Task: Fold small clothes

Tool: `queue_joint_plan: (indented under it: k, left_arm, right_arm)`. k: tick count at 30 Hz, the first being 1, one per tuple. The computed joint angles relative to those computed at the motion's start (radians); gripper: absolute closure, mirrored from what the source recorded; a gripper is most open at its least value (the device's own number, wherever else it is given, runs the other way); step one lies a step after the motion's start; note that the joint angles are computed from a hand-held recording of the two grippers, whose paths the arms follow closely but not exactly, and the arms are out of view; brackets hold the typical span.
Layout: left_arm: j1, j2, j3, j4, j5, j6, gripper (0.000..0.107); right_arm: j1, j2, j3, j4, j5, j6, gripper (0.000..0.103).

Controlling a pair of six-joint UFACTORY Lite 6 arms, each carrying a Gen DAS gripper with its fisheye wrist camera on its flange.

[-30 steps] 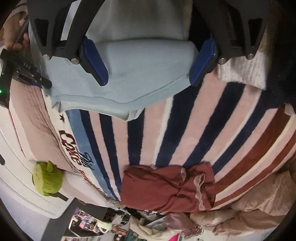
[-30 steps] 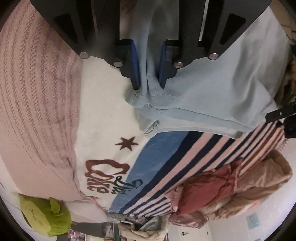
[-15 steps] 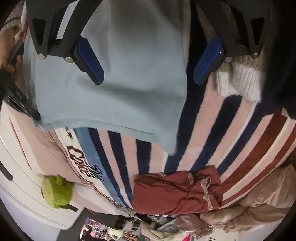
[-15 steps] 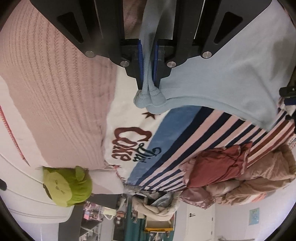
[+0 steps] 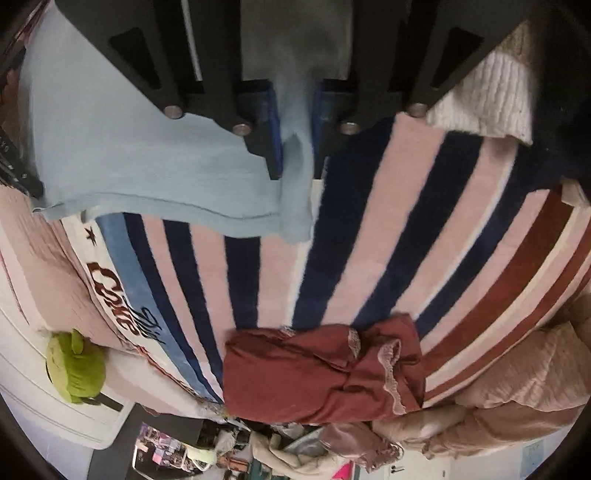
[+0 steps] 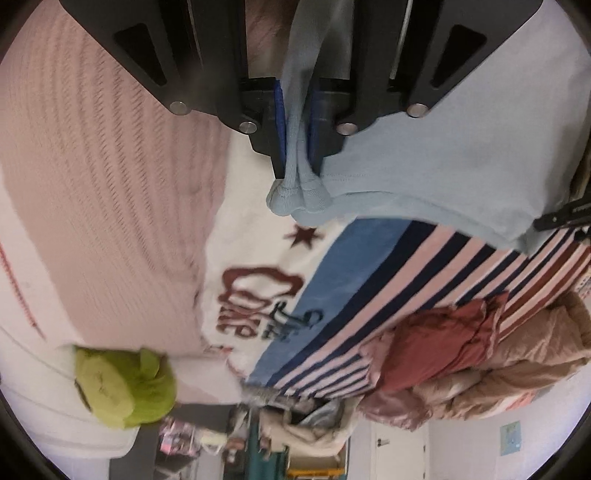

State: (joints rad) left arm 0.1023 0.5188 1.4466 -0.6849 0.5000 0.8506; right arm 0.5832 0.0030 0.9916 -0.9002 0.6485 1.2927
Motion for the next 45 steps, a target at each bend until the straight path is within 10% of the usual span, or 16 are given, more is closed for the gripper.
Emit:
queue_joint_plan:
  k: [3,18,24,27,33,36,42,45]
  left_arm:
    - [0.038,-0.105,-0.094,-0.114,0.018,0.105,0.044]
    - [0.590,-0.886,-0.781,-0.232,0.714,0.636,0.009]
    - [0.825,-0.817,-0.931,-0.118,0.788,0.718,0.009]
    - [0.844,-0.720,-0.960,-0.126,0.740,0.727,0.009]
    - [0.756,-0.585,-0.922,-0.336,0.687,0.755,0.010]
    - [0.667,-0.537,-0.898,-0.444,0.627,0.742,0.020]
    - [0.543,-0.477,-0.851,-0.525,0.612,0.759,0.085]
    - [0.536,-0.521,-0.853,-0.544,0.648,0.791,0.086]
  right_arm:
    - [0.051,-0.064,-0.048,-0.041,0.060,0.083,0.060]
    - [1.038,-0.317,-0.162,0.000,0.499,0.528,0.058]
    - [1.190,-0.225,-0.188,-0.019,0.448,0.699,0.063]
    - [1.129,-0.193,-0.191,-0.049,0.351,0.695,0.087]
    - [0.921,-0.081,-0.116,-0.125,0.121,0.589,0.091]
    - [0.833,-0.005,-0.065,-0.124,0.006,0.509,0.091]
    - [0.723,0.145,-0.007,-0.008,-0.132,0.338,0.091]
    - [0.710,0.089,-0.072,-0.066,-0.178,0.419,0.091]
